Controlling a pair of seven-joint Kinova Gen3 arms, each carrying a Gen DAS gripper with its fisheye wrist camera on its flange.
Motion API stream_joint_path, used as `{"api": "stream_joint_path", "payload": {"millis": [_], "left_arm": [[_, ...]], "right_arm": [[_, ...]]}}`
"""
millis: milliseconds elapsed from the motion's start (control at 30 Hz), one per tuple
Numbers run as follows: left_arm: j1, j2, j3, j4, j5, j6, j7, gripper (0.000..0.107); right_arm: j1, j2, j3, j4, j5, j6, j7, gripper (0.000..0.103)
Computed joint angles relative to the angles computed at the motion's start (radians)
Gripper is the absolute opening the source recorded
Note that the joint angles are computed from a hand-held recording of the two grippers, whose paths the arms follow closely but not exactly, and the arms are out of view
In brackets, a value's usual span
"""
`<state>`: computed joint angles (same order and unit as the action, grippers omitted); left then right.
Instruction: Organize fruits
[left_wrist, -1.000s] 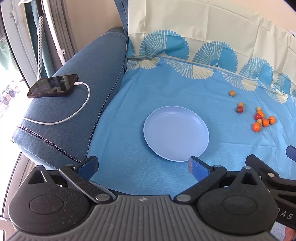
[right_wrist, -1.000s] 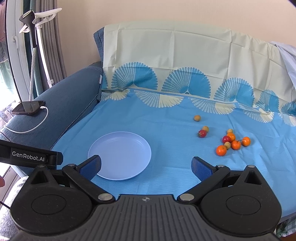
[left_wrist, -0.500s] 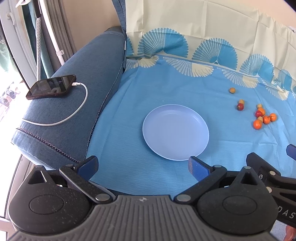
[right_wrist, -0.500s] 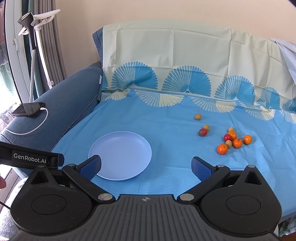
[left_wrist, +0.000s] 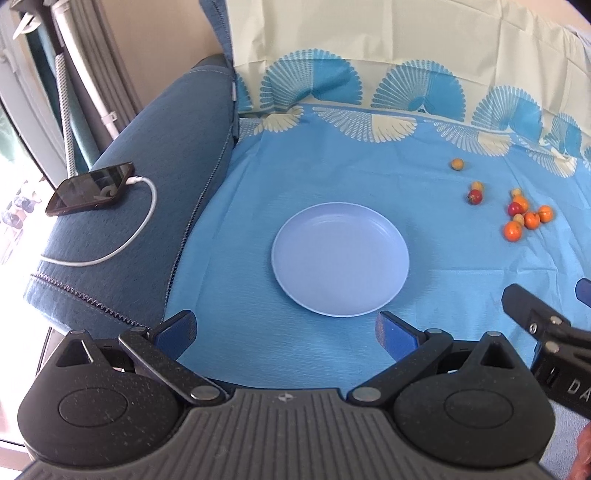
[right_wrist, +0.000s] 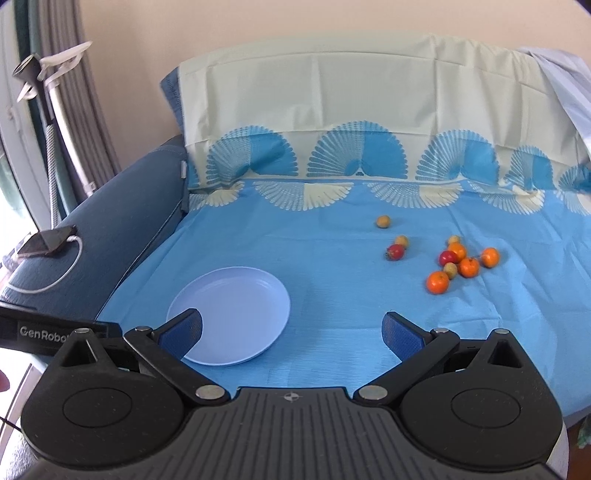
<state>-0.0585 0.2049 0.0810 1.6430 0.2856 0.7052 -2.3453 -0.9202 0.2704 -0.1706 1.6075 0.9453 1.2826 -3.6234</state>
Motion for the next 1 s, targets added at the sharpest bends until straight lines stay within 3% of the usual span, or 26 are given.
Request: {"api": "stream_joint_path", "payload": {"millis": [233,400,600,667,800,1000], "left_arm": [[0.065,-0.006,0.019,0.015,-0.051,0.0,0.03,0.103],[0.119,0.031,0.04,-0.013,-0.075,0.059,0.059,0.103],[0.197,0.099,0.085,-0.039,-0.084,0.062,0.061,0.103],[0.224,0.141,0.104,-0.072,-0.083,0.076,0.058,0.103],[0.341,0.251,0.09,-0.189,-0.151,0.115,0.168,0.103],[0.505,0.482,0.076,-0.465,-0.253,0.23,0.31,0.103]], "right_arm": [[-0.017,-0.041,-0.016,0.149,0.078,0.038,-0.216,0.103],[0.027,-0.081,-0.042,0.206,-0.016,0.057,-0.299,0.103],[0.083,-0.094,-0.047,0.296,-0.113,0.084,-0.38,0.103],[0.108,-0.093,-0.041,0.34,-0.122,0.077,-0.402,0.103],[0.184,-0.074,-0.011,0.432,-0.115,0.032,-0.402,0.102],[0.348,-0.012,0.068,0.552,-0.007,-0.138,-0.377,0.102]]}}
